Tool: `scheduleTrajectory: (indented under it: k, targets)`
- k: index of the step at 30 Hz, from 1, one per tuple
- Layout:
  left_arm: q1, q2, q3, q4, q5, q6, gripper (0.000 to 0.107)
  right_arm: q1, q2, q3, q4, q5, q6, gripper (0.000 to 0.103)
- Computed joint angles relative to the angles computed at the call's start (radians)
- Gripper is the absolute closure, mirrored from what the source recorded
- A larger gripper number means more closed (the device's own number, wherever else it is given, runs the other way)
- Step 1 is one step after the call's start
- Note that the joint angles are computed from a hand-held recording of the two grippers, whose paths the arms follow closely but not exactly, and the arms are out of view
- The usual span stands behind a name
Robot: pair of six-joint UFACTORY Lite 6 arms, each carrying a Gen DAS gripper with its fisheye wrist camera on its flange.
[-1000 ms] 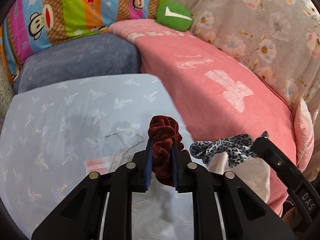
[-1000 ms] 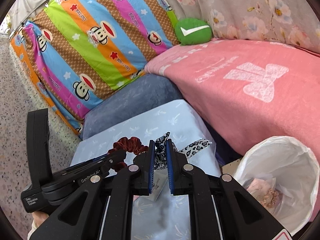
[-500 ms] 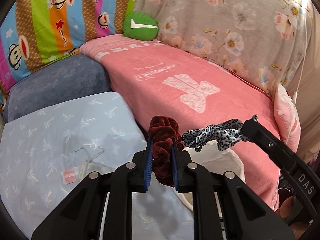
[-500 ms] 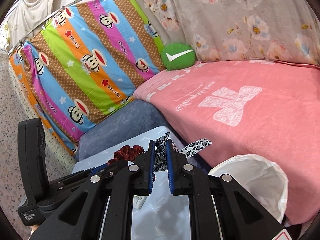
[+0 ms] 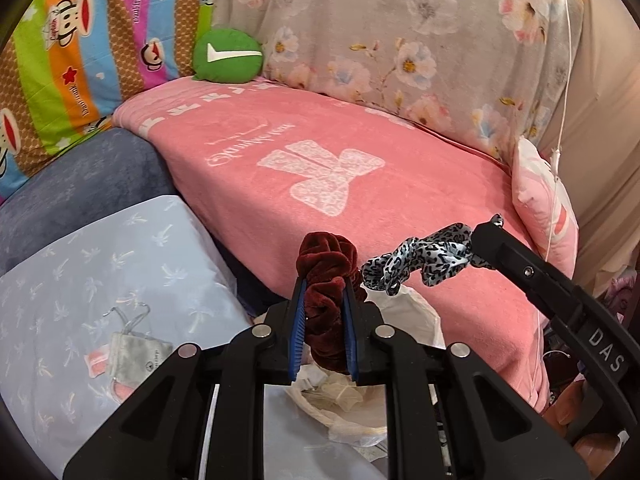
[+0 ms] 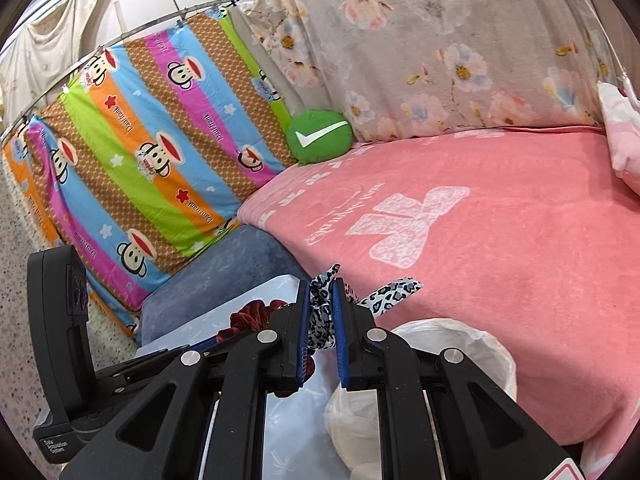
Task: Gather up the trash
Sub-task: 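Carry the red scrunchie and leopard hair tie with both grippers over the white bin, then open both grippers over the bin to drop the scrunchie and hair tie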
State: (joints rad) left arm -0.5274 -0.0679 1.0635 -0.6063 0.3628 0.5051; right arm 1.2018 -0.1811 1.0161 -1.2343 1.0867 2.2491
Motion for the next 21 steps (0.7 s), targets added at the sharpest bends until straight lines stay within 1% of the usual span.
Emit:
scheduleTrajectory:
  k: [7,9,10,12,13,14,15,17,19,21]
  targets:
    - [-0.07,0.02,0.006,0.02,-0.023,-0.036,0.086,0.015,-0.095,-0.097,0.02,0.033,0.026,0.092]
    - [-0.089,0.029,0.012,0.072,-0.032,-0.098,0.076,0.015,-0.114,-0.115,0.025,0.036,0.029,0.09]
    - [-0.099,0.034,0.016,0.098,-0.039,-0.131,0.072,0.015,-0.121,-0.122,0.026,0.038,0.03,0.09]
    - [-0.113,0.026,0.009,0.157,-0.058,-0.199,0.055,0.017,-0.135,-0.135,0.031,0.046,0.032,0.086]
    - [-0.121,0.023,0.007,0.189,-0.07,-0.235,0.052,0.022,-0.143,-0.141,0.029,0.055,0.039,0.086]
    - [-0.124,0.019,0.005,0.211,-0.077,-0.259,0.049,0.023,-0.15,-0.146,0.029,0.058,0.042,0.084]
    - [-0.128,0.015,0.003,0.237,-0.083,-0.283,0.049,0.024,-0.156,-0.151,0.029,0.061,0.045,0.081]
    - [-0.135,0.012,0.006,0.305,-0.089,-0.348,0.048,0.023,-0.165,-0.158,0.029,0.063,0.047,0.08]
    - [-0.136,0.008,0.003,0.334,-0.095,-0.378,0.047,0.022,-0.169,-0.159,0.029,0.061,0.042,0.079]
    - [-0.137,0.004,0.003,0.36,-0.097,-0.407,0.045,0.026,-0.168,-0.156,0.028,0.063,0.041,0.076]
